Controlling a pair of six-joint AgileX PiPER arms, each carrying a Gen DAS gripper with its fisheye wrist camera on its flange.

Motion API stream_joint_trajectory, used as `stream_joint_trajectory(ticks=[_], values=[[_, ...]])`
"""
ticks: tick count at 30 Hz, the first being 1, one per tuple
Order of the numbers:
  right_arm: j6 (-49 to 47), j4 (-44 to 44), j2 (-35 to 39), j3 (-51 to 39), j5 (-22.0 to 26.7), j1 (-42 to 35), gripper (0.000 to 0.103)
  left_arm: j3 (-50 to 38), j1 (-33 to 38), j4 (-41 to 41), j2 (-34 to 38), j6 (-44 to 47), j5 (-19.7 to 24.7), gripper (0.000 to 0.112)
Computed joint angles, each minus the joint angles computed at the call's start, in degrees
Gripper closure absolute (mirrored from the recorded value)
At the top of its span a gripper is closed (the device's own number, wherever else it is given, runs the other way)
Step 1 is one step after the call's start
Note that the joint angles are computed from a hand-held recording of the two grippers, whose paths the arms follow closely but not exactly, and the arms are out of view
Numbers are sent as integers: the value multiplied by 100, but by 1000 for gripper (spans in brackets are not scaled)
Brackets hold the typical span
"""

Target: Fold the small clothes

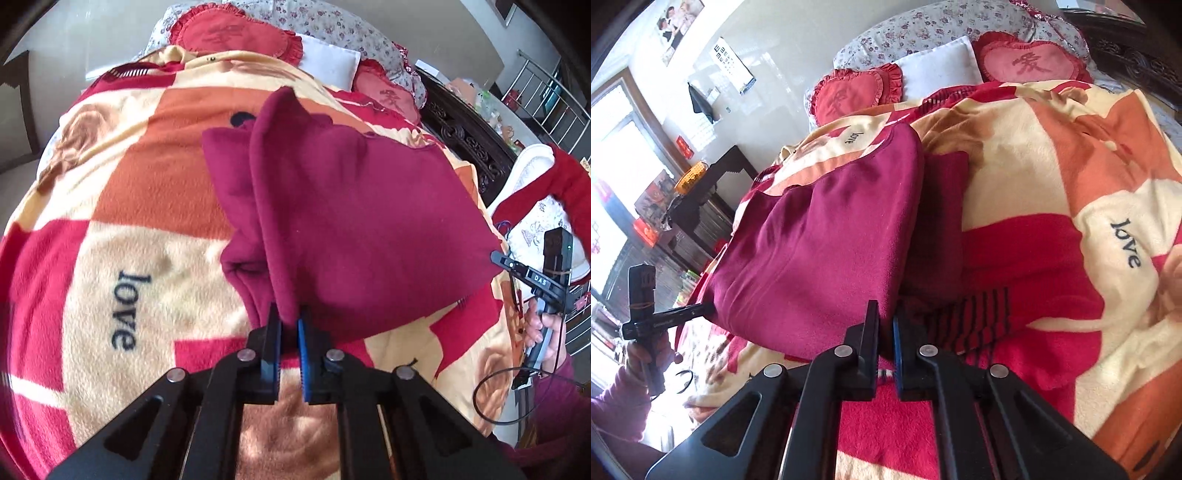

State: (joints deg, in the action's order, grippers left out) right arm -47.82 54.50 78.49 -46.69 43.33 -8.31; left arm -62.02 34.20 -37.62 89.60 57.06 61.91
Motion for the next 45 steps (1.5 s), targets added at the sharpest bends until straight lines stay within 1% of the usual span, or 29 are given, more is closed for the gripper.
stream_joint_trajectory(ticks=[1, 4, 5, 7, 8, 9, 10, 11, 12, 14, 16, 18, 19, 21, 24, 26, 27, 28, 29, 30, 31, 32, 34, 36, 38, 40, 42, 43, 45], values=[[62, -49, 40, 25, -25, -8, 103, 83, 2, -3, 40, 9, -69, 105], [405, -405, 345, 107, -407, 243, 103, 184, -112, 62, 128, -158, -251, 105], [513, -552, 428, 112, -489, 344, 103, 177, -85, 69, 124, -191, -216, 104], [629, -525, 331, 129, -523, 316, 103, 106, -58, 152, 31, -385, -157, 99], [763, -573, 211, 100, -552, 280, 101, 37, -42, 188, 4, -447, -91, 93], [1019, -752, 46, 17, -663, 288, 99, -99, 5, 156, -29, -474, 45, 77], [1163, -895, -57, -100, -764, 314, 99, -180, -3, 124, -65, -519, 78, 66], [1181, -942, -77, -234, -793, 334, 98, -265, -21, 51, -133, -553, 27, 51], [1114, -945, 4, -482, -758, 354, 97, -326, -70, -29, -185, -573, -55, 47], [1465, -1301, 373, -1073, -845, 654, 96, -553, -290, -124, -174, -727, -209, 46], [1743, -1612, 750, -1503, -1043, 977, 96, -808, -697, -51, -32, -1193, -521, 45], [2281, -2170, 1216, -1991, -1331, 1352, 96, -1040, -1081, 73, 169, -1613, -880, 44], [2276, -2173, 1429, -2195, -1389, 1405, 96, -1228, -1330, 225, 349, -1948, -1116, 44], [2454, -2293, 1858, -2646, -1450, 1503, 96, -1563, -1671, 443, 680, -2425, -1363, 44], [2997, -2825, 2316, -3072, -1681, 1620, 96, -2140, -2110, 1315, 1297, -3523, -1890, 44], [3664, -3525, 2632, -3320, -1812, 1673, 96, -2693, -2257, 1923, 1819, -4272, -1865, 44], [3756, -3564, 2813, -3463, -1744, 1647, 96, -2962, -2312, 2339, 2085, -4728, -1805, 44], [3727, -3473, 2999, -3613, -1626, 1594, 97, -3223, -2303, 2526, 2362, -4960, -1678, 44], [3642, -3341, 3134, -3692, -1597, 1544, 100, -3388, -2259, 2484, 2538, -4970, -1555, 42], [3462, -3149, 3173, -3670, -1687, 1508, 100, -3409, -2207, 2388, 2604, -4899, -1552, 42], [3237, -2952, 3159, -3576, -1841, 1498, 100, -3306, -2217, 2387, 2573, -4849, -1695, 41], [3225, -2985, 3142, -3540, -1896, 1519, 100, -3171, -2243, 2460, 2501, -4821, -1828, 41], [3413, -3235, 3085, -3552, -1841, 1558, 100, -2967, -2337, 2687, 2360, -4845, -2025, 41], [3735, -3497, 2863, -3476, -1694, 1600, 100, -2869, -2319, 2645, 2244, -4797, -2019, 41], [3512, -3150, 2478, -3178, -1594, 1578, 97, -2749, -2237, 2441, 2081, -4682, -1936, 41], [3519, -3173, 1991, -2753, -1509, 1641, 94, -2513, -2158, 2291, 1828, -4560, -1928, 41], [3397, -3122, 1528, -2189, -1648, 1751, 91, -2255, -2176, 2294, 1537, -4539, -1981, 41], [3421, -3156, 1430, -2016, -1712, 1797, 90, -2030, -2199, 2297, 1318, -4494, -2052, 41], [3949, -3670, 1464, -1788, -1799, 1945, 88, -1700, -2281, 2357, 969, -4537, -2101, 40]])
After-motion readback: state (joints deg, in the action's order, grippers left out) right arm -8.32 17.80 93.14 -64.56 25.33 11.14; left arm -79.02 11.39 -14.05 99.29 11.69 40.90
